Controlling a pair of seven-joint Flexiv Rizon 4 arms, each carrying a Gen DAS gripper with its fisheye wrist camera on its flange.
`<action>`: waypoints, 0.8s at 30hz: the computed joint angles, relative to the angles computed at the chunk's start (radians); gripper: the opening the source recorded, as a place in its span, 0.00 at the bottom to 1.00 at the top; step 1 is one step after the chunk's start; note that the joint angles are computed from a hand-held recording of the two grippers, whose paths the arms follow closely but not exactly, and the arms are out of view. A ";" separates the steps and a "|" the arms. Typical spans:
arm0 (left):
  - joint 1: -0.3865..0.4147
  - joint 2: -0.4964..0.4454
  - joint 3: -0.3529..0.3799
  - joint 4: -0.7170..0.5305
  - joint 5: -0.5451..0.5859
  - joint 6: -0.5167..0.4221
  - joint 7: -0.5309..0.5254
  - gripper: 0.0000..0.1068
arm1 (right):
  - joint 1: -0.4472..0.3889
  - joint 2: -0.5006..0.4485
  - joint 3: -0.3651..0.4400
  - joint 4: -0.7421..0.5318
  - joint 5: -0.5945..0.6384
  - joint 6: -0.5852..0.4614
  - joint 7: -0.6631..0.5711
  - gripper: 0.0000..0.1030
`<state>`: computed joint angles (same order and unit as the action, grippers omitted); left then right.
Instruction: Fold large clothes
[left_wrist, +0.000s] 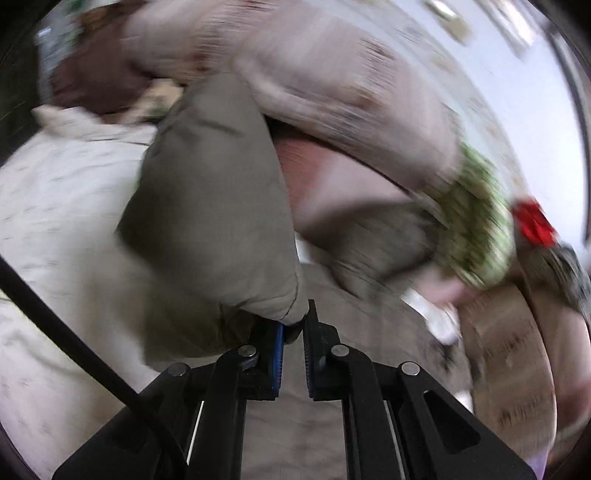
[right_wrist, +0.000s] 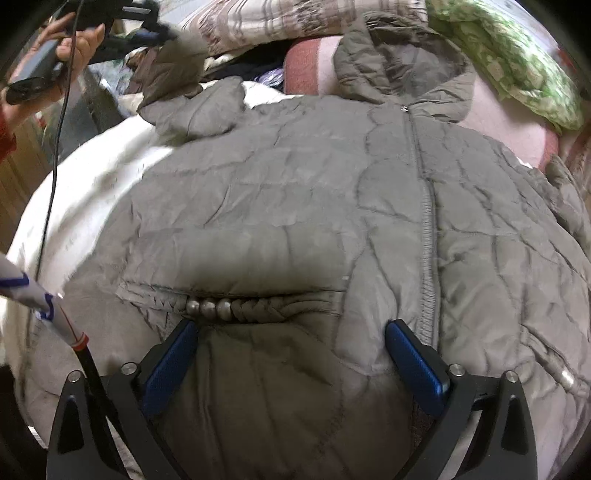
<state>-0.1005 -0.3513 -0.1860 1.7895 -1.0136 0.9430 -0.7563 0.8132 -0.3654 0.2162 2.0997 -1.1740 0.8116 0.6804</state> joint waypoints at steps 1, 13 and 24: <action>-0.011 0.022 -0.014 0.024 -0.013 -0.010 0.022 0.08 | 0.003 0.027 0.000 0.020 -0.014 -0.007 0.045 0.95; -0.279 0.138 -0.040 0.307 0.074 0.143 0.054 0.37 | 0.019 0.390 0.230 0.234 0.364 -0.436 0.293 0.96; -0.349 0.477 0.082 0.650 0.050 0.384 0.067 0.55 | -0.118 0.507 0.206 0.365 0.319 -0.238 0.246 0.96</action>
<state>-0.4495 0.1255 -0.1036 2.4399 -0.9640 1.3270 -0.6892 0.6952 0.1419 0.4222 2.4650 -0.8552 0.5735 0.9268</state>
